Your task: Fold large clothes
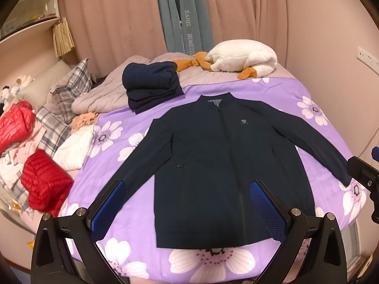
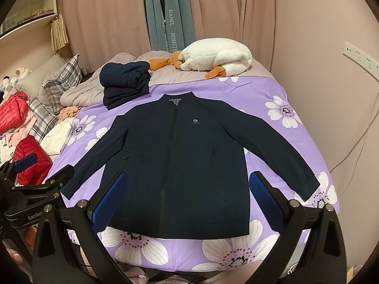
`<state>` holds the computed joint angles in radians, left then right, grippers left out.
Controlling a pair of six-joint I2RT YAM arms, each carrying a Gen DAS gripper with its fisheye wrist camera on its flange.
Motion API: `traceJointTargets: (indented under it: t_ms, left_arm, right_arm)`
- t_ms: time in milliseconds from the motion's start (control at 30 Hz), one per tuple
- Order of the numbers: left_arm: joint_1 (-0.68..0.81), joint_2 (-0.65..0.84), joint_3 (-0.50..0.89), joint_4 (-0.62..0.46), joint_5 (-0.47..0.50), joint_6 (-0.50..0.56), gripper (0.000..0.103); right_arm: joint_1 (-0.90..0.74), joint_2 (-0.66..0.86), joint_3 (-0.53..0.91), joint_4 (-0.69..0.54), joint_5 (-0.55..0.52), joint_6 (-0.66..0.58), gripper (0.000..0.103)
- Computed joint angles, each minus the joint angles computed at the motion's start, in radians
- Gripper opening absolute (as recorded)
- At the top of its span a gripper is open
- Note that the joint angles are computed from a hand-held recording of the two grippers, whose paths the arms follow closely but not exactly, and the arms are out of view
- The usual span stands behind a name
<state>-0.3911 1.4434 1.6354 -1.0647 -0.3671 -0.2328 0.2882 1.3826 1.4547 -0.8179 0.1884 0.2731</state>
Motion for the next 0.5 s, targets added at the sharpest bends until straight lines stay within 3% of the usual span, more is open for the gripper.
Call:
traceJointTargets:
  t_ms: [500]
  left_arm:
    - [-0.015, 0.006, -0.001, 0.003, -0.011, -0.009, 0.103]
  right_arm:
    - [0.007, 0.007, 0.004, -0.003, -0.001, -0.001, 0.103]
